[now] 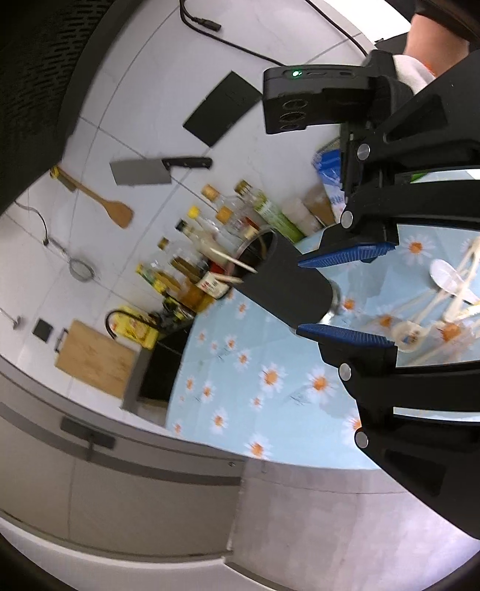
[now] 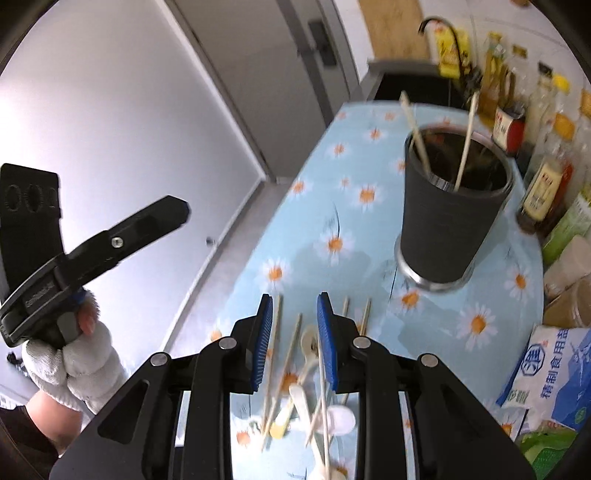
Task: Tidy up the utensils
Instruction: 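Move the right tool to another chopstick and close on it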
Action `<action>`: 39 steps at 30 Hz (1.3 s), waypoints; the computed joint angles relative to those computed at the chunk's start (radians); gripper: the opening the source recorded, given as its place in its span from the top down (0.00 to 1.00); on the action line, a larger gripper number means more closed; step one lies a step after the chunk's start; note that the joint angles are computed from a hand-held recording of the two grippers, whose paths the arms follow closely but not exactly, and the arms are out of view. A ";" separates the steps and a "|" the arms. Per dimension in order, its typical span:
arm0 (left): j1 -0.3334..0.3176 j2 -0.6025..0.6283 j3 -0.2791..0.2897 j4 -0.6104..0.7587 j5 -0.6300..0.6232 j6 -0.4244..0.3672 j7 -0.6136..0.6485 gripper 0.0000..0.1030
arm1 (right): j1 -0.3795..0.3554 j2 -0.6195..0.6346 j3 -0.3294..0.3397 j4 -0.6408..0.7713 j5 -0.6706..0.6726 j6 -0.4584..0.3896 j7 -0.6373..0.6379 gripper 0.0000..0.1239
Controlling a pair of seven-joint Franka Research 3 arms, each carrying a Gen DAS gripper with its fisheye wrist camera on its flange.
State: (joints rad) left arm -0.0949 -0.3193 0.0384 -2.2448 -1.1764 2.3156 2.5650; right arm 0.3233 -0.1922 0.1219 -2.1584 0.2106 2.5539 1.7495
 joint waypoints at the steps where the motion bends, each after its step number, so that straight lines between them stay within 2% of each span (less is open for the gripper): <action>1: 0.004 -0.005 0.001 -0.013 0.006 0.004 -0.003 0.70 | 0.001 0.016 0.001 0.017 -0.007 -0.039 -0.002 0.79; 5: 0.021 -0.031 0.011 -0.075 0.034 0.014 -0.033 0.70 | 0.006 0.084 0.003 0.086 -0.049 -0.170 -0.021 0.79; 15: 0.039 -0.085 0.046 -0.221 0.097 0.039 -0.092 0.70 | 0.034 0.194 0.001 0.153 -0.128 -0.326 -0.100 0.79; 23: 0.039 -0.107 0.064 -0.299 0.092 0.036 -0.109 0.70 | 0.052 0.262 -0.010 0.209 -0.188 -0.409 -0.131 0.83; 25: 0.042 -0.103 0.061 -0.306 0.095 0.033 -0.125 0.70 | 0.059 0.277 -0.010 0.224 -0.214 -0.428 -0.130 0.87; 30: 0.048 -0.096 0.059 -0.320 0.104 0.032 -0.137 0.70 | 0.073 0.314 -0.015 0.261 -0.246 -0.481 -0.124 0.88; 39: 0.055 -0.093 0.058 -0.328 0.111 0.013 -0.146 0.71 | 0.084 0.380 -0.023 0.324 -0.251 -0.518 -0.117 0.88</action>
